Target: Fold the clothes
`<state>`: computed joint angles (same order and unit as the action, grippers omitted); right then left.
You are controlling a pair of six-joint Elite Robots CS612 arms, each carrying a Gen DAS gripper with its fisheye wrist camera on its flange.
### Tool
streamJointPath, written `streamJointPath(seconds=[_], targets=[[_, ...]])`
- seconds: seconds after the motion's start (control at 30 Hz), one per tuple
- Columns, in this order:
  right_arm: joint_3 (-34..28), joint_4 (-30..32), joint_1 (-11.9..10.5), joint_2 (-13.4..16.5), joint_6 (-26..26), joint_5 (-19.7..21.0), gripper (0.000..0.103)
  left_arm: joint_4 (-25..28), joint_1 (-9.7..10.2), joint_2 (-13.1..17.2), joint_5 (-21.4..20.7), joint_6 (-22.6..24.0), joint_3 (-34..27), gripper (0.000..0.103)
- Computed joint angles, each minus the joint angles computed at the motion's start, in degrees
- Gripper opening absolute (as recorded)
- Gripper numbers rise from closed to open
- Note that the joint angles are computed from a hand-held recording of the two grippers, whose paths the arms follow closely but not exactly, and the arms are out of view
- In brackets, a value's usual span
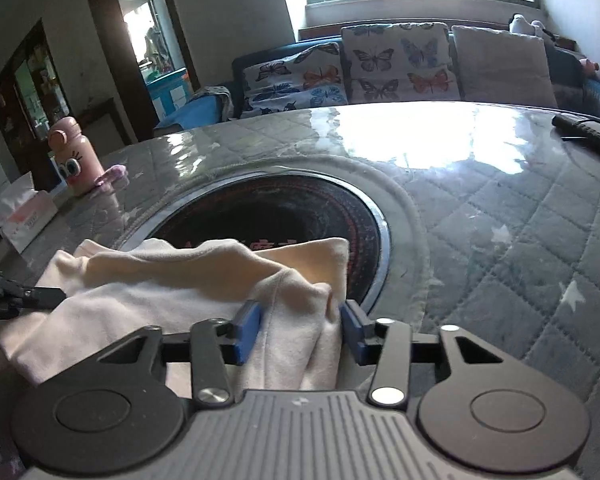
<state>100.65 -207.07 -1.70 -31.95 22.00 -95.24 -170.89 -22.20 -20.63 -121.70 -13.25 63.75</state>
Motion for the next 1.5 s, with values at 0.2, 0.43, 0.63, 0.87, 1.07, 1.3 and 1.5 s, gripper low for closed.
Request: streamJointPath(seconds=[0.2, 0.43, 0.63, 0.87, 1.07, 1.3, 1.5], targets=[[-0.31, 0.97, 0.43, -0.47, 0.81, 0.91, 0.014, -2.09, -0.37, -0.73, 2.06, 1.25, 1.45, 0.015], [-1.58, 0.87, 1.5, -2.01, -3.31, 1.77, 0.011, -8.4, 0.16, -1.98, 2.58, 1.75, 3.68, 0.014], [-5.99, 3.34, 2.85, -1.78, -8.91, 4.17, 0.011, -12.3, 1.36, -2.59, 5.56, -0.38, 4.55, 0.013], [-13.19, 5.37, 3.68, 0.92, -12.36, 8.36, 0.01, -15.2, 3.22, -3.07, 10.36, -2.65, 4.87, 0.013], [-18.76, 8.3, 3.97, 3.42, -12.87, 11.16, 0.01, -14.62, 4.4, -2.74, 11.98, -5.64, 3.74, 0.014], [-22.56, 16.37, 4.44, 5.27, -14.1, 8.17, 0.013, -7.95, 3.2, -2.86, 20.96, 0.28, 3.6, 0.02], [-21.35, 14.31, 4.88, 4.64, -16.85, 7.1, 0.02, -11.66, 1.96, -3.17, 26.51, 6.0, 4.14, 0.044]])
